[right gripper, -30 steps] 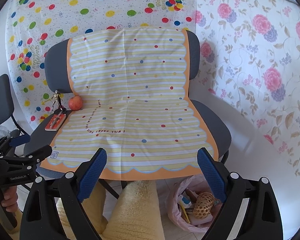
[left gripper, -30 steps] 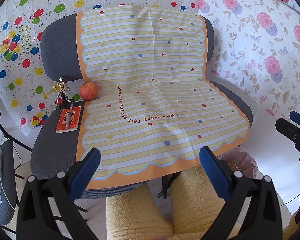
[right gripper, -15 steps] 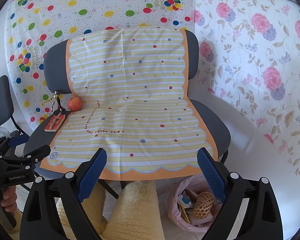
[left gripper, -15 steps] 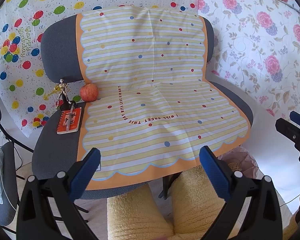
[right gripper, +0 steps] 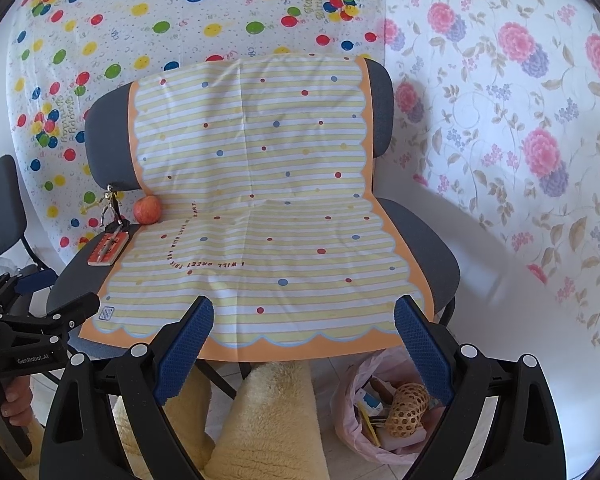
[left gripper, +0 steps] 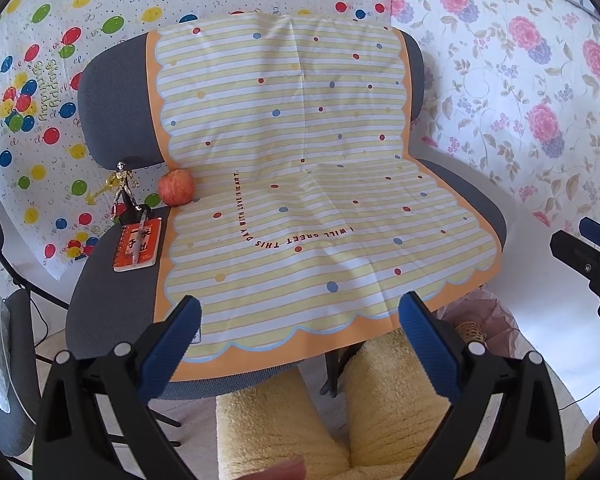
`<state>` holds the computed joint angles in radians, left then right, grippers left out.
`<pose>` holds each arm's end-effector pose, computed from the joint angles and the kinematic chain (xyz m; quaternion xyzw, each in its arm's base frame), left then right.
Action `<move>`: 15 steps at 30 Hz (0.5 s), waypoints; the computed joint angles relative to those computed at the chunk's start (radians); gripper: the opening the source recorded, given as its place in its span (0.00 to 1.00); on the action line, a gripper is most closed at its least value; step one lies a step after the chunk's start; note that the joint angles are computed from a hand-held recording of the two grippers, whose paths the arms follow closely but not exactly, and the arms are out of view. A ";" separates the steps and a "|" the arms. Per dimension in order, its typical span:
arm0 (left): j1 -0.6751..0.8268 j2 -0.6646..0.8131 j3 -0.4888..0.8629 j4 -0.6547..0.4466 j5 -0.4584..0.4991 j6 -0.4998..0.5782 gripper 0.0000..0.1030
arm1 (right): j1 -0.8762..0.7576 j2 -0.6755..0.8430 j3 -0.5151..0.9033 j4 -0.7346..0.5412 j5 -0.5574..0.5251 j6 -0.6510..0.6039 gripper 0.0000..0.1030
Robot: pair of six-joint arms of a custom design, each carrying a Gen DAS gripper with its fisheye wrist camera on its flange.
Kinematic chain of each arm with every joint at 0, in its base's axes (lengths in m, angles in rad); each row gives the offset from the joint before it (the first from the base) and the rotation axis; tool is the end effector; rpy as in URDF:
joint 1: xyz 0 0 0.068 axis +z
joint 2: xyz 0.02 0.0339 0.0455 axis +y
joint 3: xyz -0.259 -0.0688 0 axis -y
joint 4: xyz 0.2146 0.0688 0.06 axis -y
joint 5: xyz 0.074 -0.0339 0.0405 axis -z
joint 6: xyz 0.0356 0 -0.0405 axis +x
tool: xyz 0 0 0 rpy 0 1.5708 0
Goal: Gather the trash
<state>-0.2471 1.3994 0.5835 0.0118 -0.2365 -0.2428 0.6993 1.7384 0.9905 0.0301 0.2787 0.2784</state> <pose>0.2366 -0.0511 0.1753 -0.0421 0.9210 0.0161 0.3869 0.2687 0.2132 0.1957 -0.1322 0.8937 0.0807 0.4211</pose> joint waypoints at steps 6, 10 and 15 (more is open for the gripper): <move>0.007 0.001 -0.003 0.000 0.006 0.004 0.93 | -0.001 0.000 -0.006 0.006 -0.001 0.000 0.88; 0.013 0.001 -0.002 -0.004 0.016 0.009 0.93 | -0.002 0.001 -0.012 0.009 -0.001 0.000 0.88; 0.006 -0.001 -0.004 -0.004 0.008 0.005 0.93 | -0.006 0.000 -0.023 0.021 -0.005 0.001 0.88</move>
<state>-0.2415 1.3985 0.5791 0.0081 -0.2288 -0.2379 0.6930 1.7387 0.9676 0.0513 0.2741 0.2795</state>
